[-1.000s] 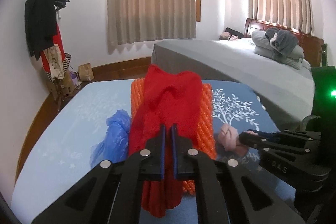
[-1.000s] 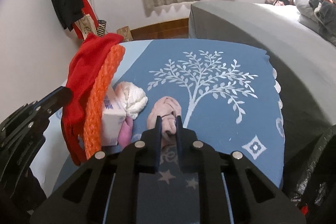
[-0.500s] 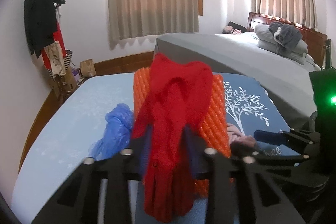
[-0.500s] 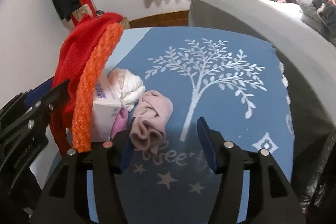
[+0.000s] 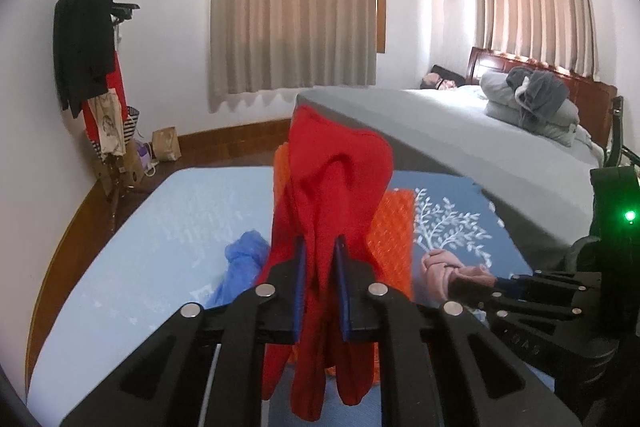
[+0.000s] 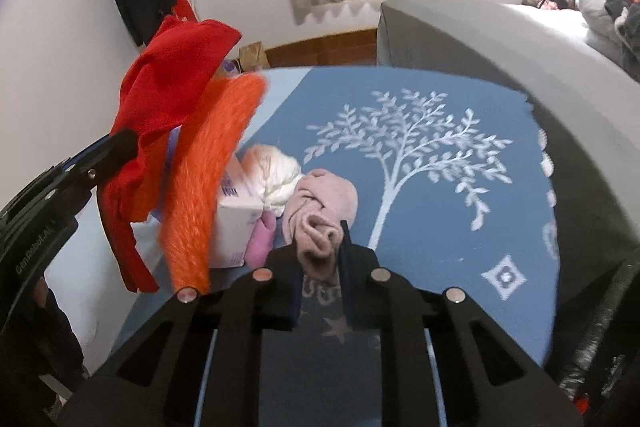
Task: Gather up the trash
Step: 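Lift the red glove with the left tool while the right tool lifts the pink sock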
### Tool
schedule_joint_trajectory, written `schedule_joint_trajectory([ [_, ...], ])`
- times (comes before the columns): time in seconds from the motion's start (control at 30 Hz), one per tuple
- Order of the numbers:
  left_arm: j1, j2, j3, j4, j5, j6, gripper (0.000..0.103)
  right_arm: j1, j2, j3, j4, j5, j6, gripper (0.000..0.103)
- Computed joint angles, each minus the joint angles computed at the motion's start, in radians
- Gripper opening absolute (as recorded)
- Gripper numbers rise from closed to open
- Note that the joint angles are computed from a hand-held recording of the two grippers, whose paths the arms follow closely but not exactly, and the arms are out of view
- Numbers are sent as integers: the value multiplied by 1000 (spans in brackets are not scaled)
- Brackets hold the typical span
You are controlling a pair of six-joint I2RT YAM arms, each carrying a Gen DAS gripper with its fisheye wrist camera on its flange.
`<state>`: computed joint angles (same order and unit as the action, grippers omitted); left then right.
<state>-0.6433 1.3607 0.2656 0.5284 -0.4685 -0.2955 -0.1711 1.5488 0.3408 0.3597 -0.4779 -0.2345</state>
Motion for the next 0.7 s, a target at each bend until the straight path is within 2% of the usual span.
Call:
schedule_joint_trajectory([
  [0.17, -49, -109, 0, -99, -35, -23, 14, -86, -156, -29, -102, -65, -34, 14],
  [0.33, -108, -166, 7, -155, -64, -30, 13, -188, -287, -59, -208, -140, -89, 14],
  [0.53, -171, -136, 22, -159, -79, -60, 13, -319, -400, -66, -355, -218, -180, 14],
  [0.7, -240, -82, 48, -153, -95, -85, 13, -438, -437, -57, -444, -276, -254, 14],
])
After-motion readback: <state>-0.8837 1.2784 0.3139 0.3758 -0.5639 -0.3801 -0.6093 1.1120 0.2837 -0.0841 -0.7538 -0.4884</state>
